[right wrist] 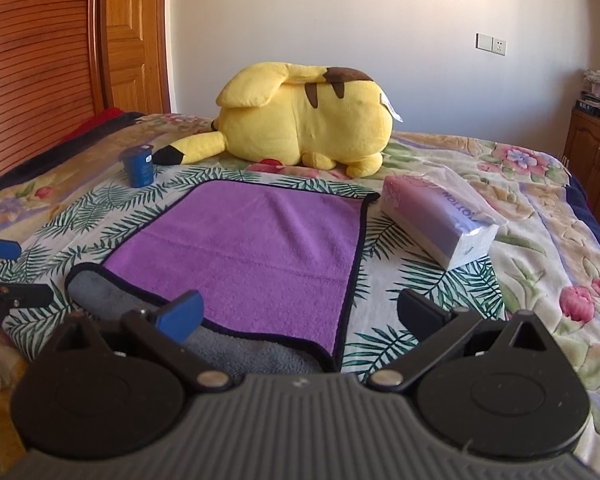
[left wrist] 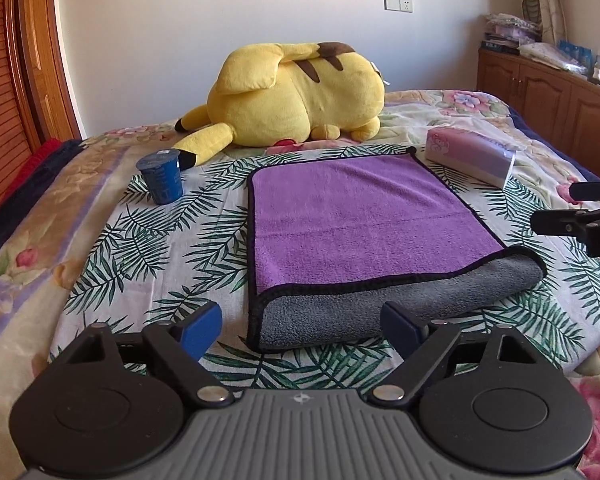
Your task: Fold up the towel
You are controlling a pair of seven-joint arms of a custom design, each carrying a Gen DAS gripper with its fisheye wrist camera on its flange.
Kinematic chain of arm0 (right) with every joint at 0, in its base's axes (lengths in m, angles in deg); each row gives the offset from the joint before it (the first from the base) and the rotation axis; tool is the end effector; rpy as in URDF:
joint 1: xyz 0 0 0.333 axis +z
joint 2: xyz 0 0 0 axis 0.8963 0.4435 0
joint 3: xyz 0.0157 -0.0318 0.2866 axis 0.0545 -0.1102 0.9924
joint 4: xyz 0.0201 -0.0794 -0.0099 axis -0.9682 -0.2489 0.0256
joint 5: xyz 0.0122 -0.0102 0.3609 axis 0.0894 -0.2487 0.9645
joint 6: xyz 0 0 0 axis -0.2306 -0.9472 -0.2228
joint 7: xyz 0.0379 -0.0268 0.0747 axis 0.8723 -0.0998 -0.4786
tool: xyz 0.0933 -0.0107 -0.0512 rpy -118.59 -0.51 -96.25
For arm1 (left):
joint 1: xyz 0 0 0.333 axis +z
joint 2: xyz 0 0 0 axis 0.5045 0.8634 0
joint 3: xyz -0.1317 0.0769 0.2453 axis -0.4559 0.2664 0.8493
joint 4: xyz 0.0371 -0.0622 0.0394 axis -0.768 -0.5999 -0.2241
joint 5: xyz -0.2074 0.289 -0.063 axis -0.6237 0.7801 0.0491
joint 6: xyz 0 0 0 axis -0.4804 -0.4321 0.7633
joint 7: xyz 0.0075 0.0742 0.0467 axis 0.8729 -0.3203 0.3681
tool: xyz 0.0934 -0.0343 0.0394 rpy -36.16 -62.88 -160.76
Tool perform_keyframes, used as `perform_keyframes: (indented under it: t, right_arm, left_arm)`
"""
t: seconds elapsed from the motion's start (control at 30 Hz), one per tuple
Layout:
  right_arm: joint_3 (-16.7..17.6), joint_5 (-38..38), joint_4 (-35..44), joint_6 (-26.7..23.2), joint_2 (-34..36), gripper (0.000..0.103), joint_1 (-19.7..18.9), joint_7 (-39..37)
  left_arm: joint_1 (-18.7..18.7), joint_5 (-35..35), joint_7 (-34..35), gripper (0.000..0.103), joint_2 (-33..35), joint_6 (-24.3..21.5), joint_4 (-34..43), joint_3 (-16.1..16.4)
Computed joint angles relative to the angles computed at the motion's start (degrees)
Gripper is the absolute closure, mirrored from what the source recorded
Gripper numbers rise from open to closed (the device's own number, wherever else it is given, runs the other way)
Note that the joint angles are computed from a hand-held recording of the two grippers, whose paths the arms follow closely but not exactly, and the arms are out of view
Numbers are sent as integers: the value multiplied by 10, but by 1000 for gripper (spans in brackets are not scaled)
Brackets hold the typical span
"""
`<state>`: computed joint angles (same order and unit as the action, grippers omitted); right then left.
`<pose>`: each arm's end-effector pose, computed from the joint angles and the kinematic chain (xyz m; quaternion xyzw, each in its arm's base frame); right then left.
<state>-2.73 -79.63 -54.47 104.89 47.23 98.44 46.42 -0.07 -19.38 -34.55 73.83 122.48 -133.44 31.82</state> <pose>0.6781 0.3639 0.3668 -0.6994 0.5170 -0.2958 0.3949 0.6483 -0.3490 0.3740 -0.5728 0.6951 -0.3069 0.3076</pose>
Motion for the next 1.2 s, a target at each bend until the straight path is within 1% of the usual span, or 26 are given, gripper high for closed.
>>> perform_keyframes:
  t: [0.03,0.1,0.23,0.4,0.5,0.53,0.57,0.63,0.8,0.93,1.2]
  right_arm:
    - [6,2,6,-4,3,0,-5,-5]
    - [18,7,17,-13,9,0,-13,-14]
    - [36,13,32,-29,16,0,-24,-31]
    - [55,23,54,-44,29,1,-37,-54]
    - [70,31,71,-58,38,1,-45,-71]
    - [74,34,76,-63,41,2,-47,-77]
    - [78,37,81,-69,44,6,-49,-82]
    - [92,47,95,-85,51,11,-57,-98]
    - [107,65,119,-114,65,12,-65,-120]
    - [127,87,162,-152,89,15,-76,-145]
    - [150,130,228,-209,125,19,-89,-181]
  left_arm:
    - [5,-4,7,40,5,3,5,-4]
    - [12,-16,22,49,16,-2,20,-10]
    - [22,-38,49,53,37,-6,47,-15]
    - [32,-70,82,62,61,-6,76,-19]
    - [40,-96,106,67,76,-10,97,-27]
    - [43,-105,113,68,80,-10,102,-29]
    - [44,-113,119,70,84,-11,108,-31]
    - [49,-128,132,73,94,-13,121,-34]
    - [53,-159,155,82,107,-21,137,-39]
    - [56,-176,170,83,109,-23,137,-44]
    - [55,-194,186,84,111,-31,137,-44]
